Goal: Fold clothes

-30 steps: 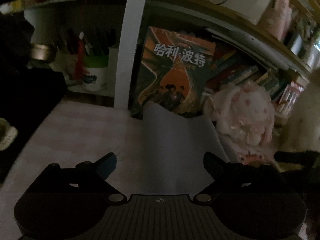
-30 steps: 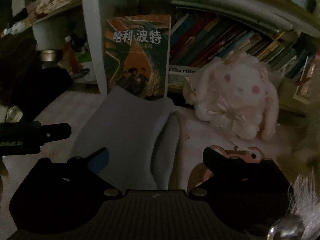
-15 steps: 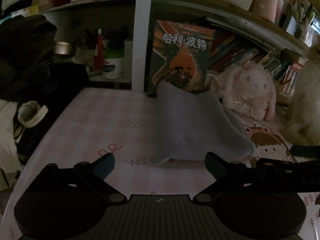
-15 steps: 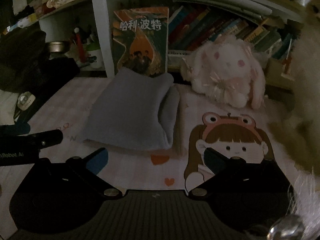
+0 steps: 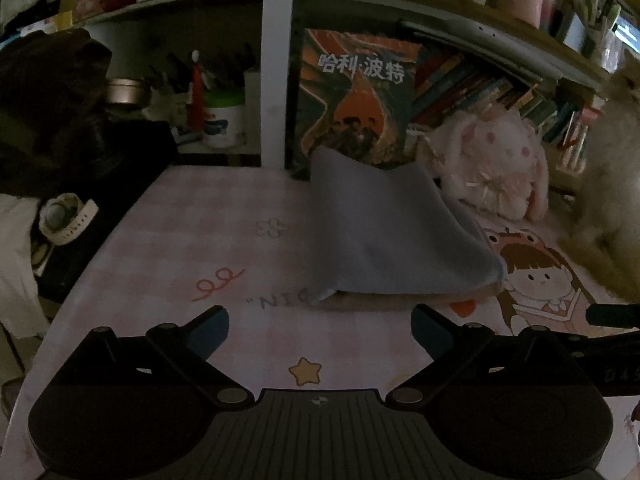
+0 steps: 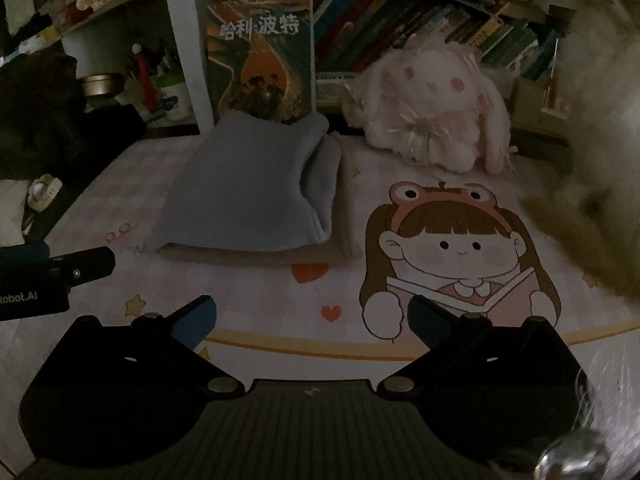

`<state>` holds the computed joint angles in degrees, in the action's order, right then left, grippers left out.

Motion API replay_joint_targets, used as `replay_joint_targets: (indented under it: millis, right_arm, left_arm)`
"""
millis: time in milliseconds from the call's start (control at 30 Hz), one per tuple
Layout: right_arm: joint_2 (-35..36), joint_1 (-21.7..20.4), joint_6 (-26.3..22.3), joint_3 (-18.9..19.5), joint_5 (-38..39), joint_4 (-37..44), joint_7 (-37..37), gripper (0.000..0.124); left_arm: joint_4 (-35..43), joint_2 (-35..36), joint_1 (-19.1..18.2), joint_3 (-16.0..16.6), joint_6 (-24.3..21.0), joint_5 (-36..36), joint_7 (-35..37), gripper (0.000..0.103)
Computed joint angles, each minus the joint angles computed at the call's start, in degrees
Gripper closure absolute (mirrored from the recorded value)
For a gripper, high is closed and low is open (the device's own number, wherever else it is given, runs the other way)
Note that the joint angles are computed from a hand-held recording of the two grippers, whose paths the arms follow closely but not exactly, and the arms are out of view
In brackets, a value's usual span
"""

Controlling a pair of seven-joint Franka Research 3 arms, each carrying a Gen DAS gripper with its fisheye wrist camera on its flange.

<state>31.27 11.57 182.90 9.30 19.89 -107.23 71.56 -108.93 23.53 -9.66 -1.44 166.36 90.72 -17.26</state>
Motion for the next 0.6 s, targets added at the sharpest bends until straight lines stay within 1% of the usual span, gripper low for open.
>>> replay_joint_targets:
  millis: [200,333,600]
  right_arm:
    - [-0.4,0.3,0.3,-0.4,-0.1,-0.7,0.3,0.021]
    - [-0.5,0.3,0.1,-0.3,-0.1,-0.8,0.5,0.021]
    - [-0.7,1.2,-0.3,-1.5,-0.2,-1.1,1.4,0.021]
  left_arm:
    - [-0.4,-0.2,-0.3,0.1,-0.4,-0.6,0.2,0.004]
    - [-0.3,0.1,0.0,0.0,0.4,-0.9,0.3,0.004]
    - [-0.2,0.5,-0.1,0.4,1.2,-1.7,1.2,0.004]
